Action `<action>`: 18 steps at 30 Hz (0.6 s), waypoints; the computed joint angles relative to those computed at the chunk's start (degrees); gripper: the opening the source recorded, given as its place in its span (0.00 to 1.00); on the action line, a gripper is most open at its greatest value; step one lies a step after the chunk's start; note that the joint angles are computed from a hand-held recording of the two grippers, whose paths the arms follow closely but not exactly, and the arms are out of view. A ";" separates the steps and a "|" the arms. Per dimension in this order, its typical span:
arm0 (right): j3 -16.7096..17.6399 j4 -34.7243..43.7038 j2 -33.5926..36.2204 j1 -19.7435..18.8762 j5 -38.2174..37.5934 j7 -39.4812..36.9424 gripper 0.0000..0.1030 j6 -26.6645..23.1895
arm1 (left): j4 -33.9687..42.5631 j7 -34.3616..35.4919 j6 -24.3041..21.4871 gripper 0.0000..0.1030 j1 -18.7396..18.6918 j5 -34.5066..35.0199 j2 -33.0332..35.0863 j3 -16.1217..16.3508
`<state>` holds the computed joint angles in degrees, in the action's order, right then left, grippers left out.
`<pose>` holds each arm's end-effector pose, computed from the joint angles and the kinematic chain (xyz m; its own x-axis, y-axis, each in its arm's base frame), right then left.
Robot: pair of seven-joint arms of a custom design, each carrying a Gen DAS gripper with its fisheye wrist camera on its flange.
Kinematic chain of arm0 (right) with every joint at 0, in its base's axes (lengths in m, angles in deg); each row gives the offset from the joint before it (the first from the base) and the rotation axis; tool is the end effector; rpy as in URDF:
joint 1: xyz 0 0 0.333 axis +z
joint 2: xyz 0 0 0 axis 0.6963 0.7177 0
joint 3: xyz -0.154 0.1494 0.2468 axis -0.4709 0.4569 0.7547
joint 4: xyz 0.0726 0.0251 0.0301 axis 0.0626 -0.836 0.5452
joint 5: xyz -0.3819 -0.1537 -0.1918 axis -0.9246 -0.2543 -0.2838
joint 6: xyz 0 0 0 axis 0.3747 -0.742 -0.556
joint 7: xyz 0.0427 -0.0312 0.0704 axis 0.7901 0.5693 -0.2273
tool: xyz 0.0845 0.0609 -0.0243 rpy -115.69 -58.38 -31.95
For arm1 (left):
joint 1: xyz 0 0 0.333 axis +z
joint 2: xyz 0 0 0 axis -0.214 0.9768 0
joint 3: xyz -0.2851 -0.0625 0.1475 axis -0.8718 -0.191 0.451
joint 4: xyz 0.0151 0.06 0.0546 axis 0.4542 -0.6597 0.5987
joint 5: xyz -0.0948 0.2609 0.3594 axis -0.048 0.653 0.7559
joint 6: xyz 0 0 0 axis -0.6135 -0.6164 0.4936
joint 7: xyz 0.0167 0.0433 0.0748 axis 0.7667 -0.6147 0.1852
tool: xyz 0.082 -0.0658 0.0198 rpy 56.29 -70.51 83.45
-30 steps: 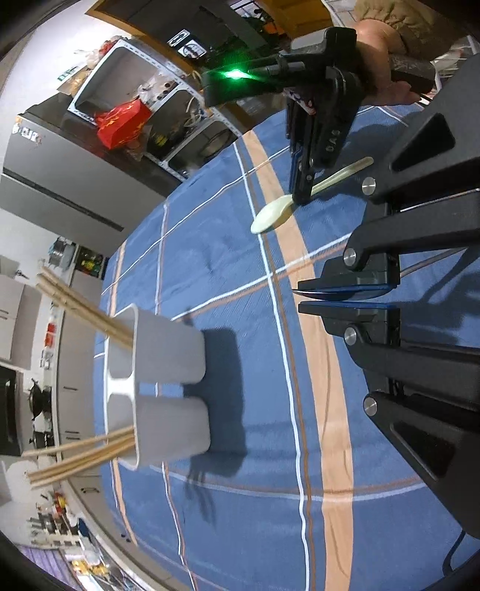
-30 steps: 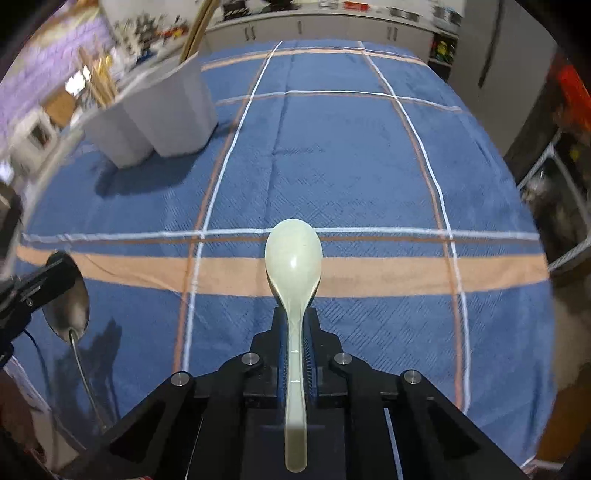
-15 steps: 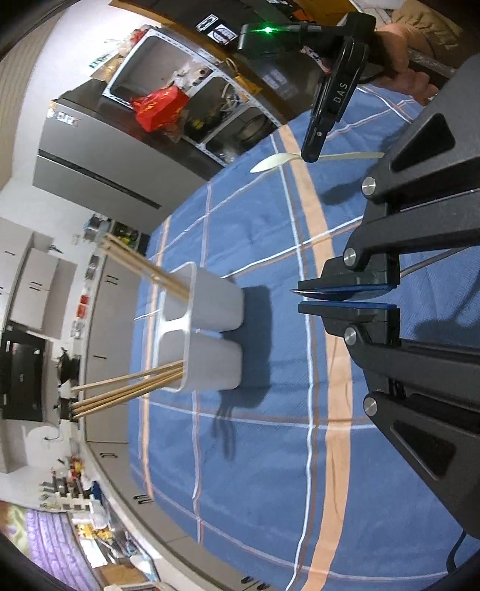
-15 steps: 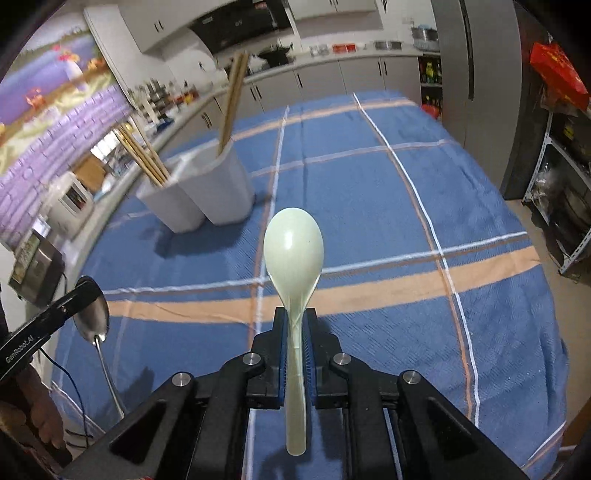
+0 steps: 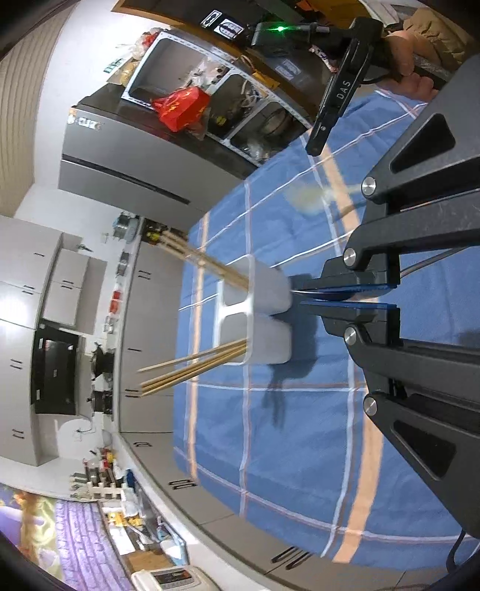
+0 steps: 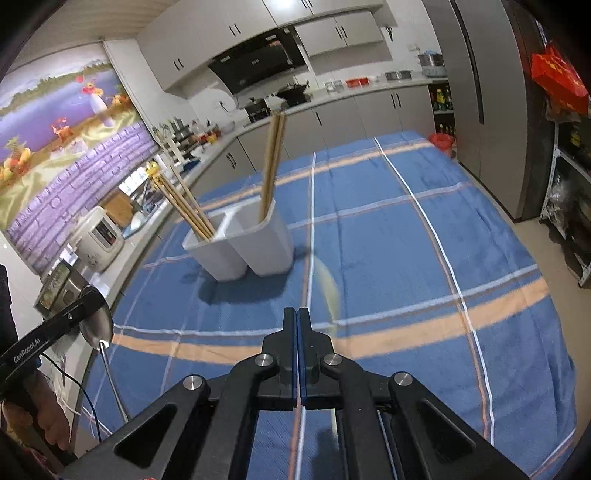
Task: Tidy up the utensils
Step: 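Lift both held spoons up off the cloth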
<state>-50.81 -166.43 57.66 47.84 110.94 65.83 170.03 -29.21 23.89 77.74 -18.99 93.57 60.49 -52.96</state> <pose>0.7511 0.1200 0.6012 0.4368 -0.8156 -0.3794 -0.7332 -0.0785 -0.6754 0.6247 -0.2111 0.6472 0.1653 -0.9616 0.2190 -0.5742 -0.2743 -0.7714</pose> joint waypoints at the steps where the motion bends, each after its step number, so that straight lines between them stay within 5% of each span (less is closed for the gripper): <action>1: 0.18 0.67 0.37 0.05 0.39 -0.13 0.00 0.36 | 0.51 -0.23 -0.05 0.04 0.21 0.53 0.09 0.16; 6: 0.54 6.09 4.04 0.29 -1.12 0.96 0.01 -1.90 | 2.49 0.00 -0.40 0.04 0.88 1.44 0.99 0.81; 10: -2.14 10.03 8.44 2.57 -12.93 8.45 0.03 -5.94 | 2.57 2.67 -0.17 0.04 1.00 -1.23 1.90 1.27; 14: -2.87 11.57 11.10 2.34 -18.78 14.80 0.24 -8.88 | 2.01 5.28 0.57 0.04 1.03 -4.90 3.17 1.73; 18: -2.90 18.22 16.67 2.27 -22.12 19.62 0.24 -12.26 | 2.29 9.56 1.69 0.04 1.26 -11.52 5.13 2.17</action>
<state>-53.71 -148.21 74.33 50.11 88.82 85.44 157.77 -26.93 33.45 79.43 -17.72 82.05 65.62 -50.79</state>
